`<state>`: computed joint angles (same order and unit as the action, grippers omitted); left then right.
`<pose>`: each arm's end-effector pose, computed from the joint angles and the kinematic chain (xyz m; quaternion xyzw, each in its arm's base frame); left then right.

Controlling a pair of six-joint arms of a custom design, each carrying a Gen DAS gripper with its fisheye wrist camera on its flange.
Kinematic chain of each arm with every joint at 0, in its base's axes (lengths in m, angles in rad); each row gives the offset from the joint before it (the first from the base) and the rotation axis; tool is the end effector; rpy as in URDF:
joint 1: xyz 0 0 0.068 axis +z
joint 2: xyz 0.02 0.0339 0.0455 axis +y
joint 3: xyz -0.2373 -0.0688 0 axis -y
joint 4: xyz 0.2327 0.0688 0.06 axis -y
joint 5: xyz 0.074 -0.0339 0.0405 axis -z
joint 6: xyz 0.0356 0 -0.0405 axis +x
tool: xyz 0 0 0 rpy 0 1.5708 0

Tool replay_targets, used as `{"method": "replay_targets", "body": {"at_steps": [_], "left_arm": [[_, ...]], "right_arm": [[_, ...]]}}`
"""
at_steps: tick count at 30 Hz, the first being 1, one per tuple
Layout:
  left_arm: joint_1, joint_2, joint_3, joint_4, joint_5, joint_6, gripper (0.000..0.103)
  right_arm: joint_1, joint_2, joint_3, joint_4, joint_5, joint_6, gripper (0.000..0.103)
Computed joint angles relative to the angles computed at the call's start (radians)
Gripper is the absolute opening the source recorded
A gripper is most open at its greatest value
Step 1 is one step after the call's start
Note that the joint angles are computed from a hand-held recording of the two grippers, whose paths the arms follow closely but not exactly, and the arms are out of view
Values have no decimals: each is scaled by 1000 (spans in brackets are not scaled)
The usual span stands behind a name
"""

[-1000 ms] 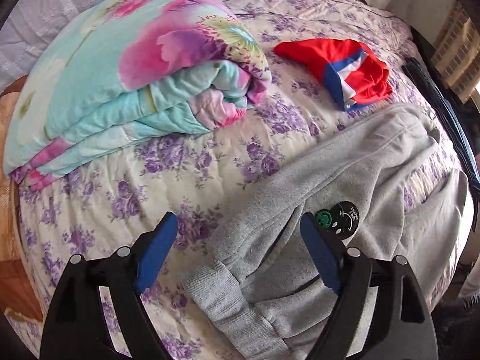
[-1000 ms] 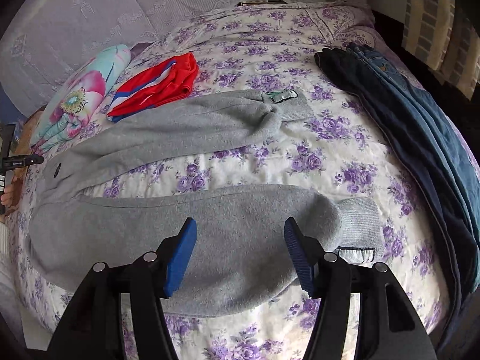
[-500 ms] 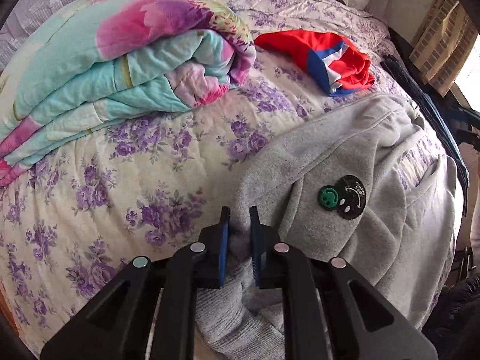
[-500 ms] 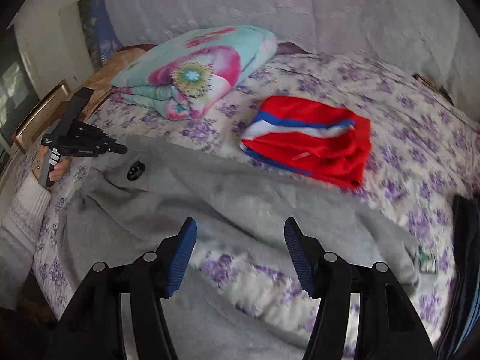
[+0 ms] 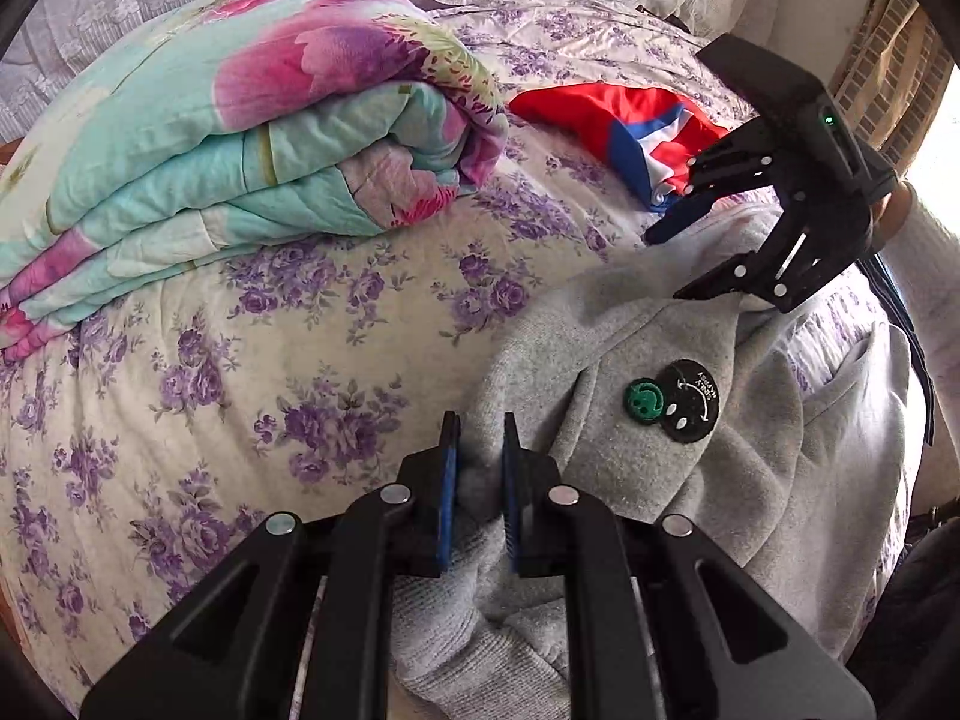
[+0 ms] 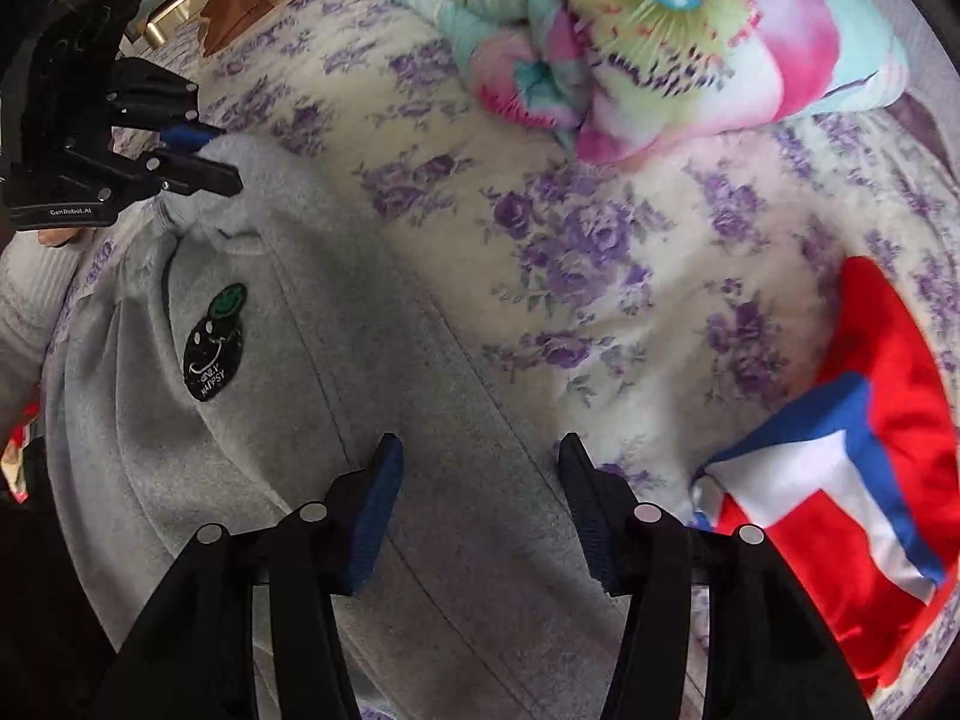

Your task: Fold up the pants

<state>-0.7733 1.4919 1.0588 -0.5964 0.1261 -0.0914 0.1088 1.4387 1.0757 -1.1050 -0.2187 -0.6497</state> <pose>0.2073 -0.2086 0.2132 0.3374 0.9007 -0.1669 0.2168 0.2365 0.0336 0.2140 -0.3727 0.9201 0.0914 0.0783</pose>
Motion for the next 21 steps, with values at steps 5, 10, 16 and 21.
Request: {"method": "replay_targets", "body": {"at_steps": [5, 10, 16, 21], "left_arm": [[20, 52, 23, 0, 4, -19, 12], [43, 104, 66, 6, 10, -55, 13], [-1, 125, 112, -36, -76, -129, 12], [-83, -154, 33, -116, -114, -146, 12]], "right_arm": [[46, -173, -135, 81, 22, -4, 8], [-69, -216, -105, 148, -58, 109, 8], [139, -332, -158, 136, 171, 254, 7], [94, -606, 36, -253, 24, 244, 7]]}}
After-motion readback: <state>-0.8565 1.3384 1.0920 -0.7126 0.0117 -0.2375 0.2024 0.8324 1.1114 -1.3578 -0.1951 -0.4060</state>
